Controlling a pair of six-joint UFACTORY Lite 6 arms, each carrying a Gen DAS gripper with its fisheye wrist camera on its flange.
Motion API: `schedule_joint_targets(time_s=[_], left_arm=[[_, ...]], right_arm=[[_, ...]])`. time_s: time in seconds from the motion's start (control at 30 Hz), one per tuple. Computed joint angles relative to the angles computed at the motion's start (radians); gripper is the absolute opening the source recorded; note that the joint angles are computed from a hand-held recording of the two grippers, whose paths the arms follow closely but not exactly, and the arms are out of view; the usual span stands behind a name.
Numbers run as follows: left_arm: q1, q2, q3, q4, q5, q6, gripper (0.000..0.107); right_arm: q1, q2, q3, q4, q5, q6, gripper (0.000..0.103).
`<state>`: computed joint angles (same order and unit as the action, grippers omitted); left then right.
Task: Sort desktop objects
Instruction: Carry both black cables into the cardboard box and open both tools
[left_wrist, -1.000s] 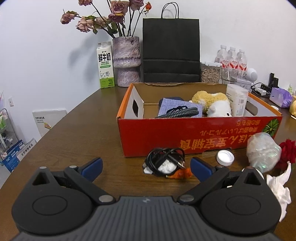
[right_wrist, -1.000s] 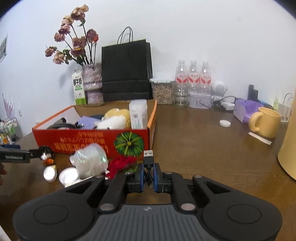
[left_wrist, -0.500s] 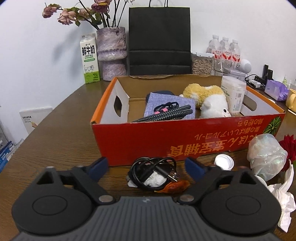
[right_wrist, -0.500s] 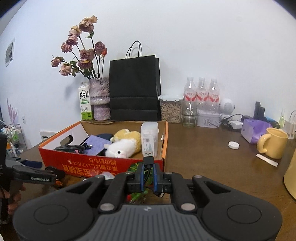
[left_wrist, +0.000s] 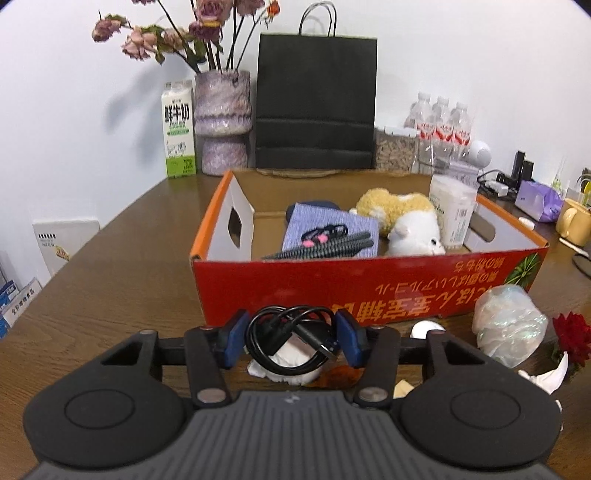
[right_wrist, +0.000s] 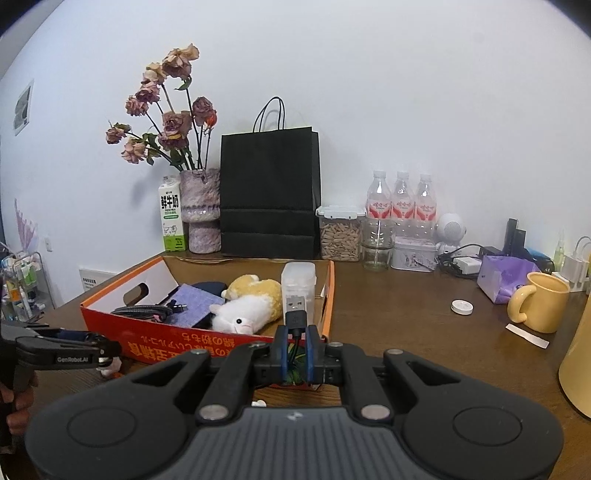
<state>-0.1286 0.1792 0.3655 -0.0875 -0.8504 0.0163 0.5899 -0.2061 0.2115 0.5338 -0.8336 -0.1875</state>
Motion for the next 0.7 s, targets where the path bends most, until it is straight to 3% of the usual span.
schedule_joint_targets(time_s=[0.4, 0.7], left_arm=[[0.01, -0.202, -0.096, 0.051, -0.004, -0.03, 0.052], [0.038, -0.176, 0.042, 0.095, 0.039, -0.097, 0.052]], right_arm=[[0.026, 0.07, 0.081, -0.013, -0.014, 0.005, 0.008], [-0.032, 0.294, 0.339, -0.116, 0.016, 0.027, 0.008]])
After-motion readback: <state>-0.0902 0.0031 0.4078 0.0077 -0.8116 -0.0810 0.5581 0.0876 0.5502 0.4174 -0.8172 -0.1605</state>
